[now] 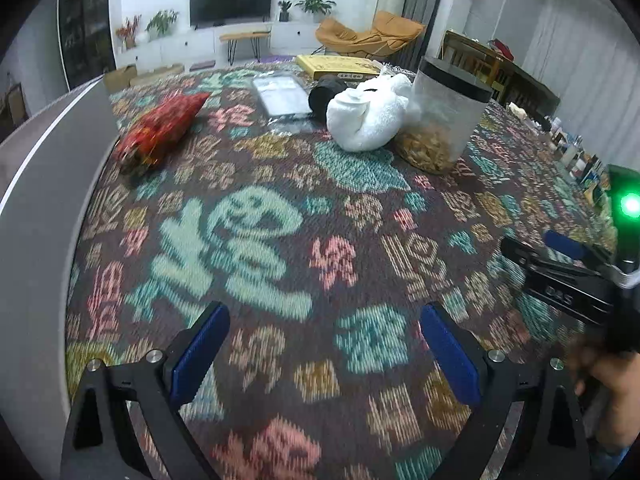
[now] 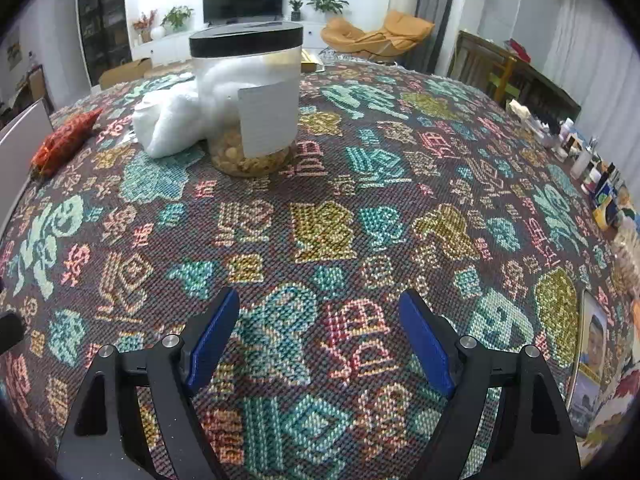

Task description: Organize soft objects

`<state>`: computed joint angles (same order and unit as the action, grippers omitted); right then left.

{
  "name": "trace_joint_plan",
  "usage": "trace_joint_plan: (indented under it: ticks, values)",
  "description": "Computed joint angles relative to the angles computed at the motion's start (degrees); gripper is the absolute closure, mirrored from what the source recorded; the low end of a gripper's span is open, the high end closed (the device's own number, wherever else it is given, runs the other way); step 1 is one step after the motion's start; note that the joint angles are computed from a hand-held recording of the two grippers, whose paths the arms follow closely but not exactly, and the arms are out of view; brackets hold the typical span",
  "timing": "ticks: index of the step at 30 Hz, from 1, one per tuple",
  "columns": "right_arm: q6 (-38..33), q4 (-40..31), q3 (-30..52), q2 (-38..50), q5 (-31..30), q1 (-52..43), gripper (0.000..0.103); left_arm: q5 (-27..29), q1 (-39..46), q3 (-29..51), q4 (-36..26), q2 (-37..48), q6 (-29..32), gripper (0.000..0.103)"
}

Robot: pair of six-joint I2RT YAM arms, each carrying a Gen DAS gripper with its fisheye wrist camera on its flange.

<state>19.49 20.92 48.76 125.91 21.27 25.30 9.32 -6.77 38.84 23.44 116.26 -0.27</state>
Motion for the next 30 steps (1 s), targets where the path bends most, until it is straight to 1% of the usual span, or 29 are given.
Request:
trace_joint_plan:
  ticks: [5,8,11,12,13,14,16,30]
  values:
    - [0.96,-1.44,1.93,0.71,-0.02,-0.07,0.019,-2.89,-1.26,4.09,3.17,5.31,1.37,0.007]
    - [0.93,-2.1,3.45,1.93,-0.38,-0.58,0.019,-5.11,-2.27,8.23,2.65,9.34,1.72,0.007]
    - [1.36,-1.94,4.37,3.64,-0.66,-1.08,0.019,-5.62,-2.34,11.23,1.53,12.77,1.34,0.007]
    - [1.57,0.96,3.16,4.03,-1.35,-1.44,0.018,-7.01,-2.92,10.71,3.28,13.06,1.75,0.005]
    - [2.17,2.61,2.34,4.28,-1.76,-1.75,0.015,-7.45,-3.19,11.08,2.92,13.32,1.97,0.003]
    - [2.76,3.04,1.99,4.22,-2.79,-2.44,0.014,-7.5,-3.19,11.29,2.86,13.56,1.84,0.003]
    - [3.12,3.01,1.93,4.26,-3.26,-2.78,0.011,-7.2,-2.97,11.9,2.48,14.09,1.37,0.0]
    - [3.21,2.25,2.27,4.15,-3.1,-2.92,0.009,-7.29,-3.01,12.79,2.14,14.6,1.15,0.0]
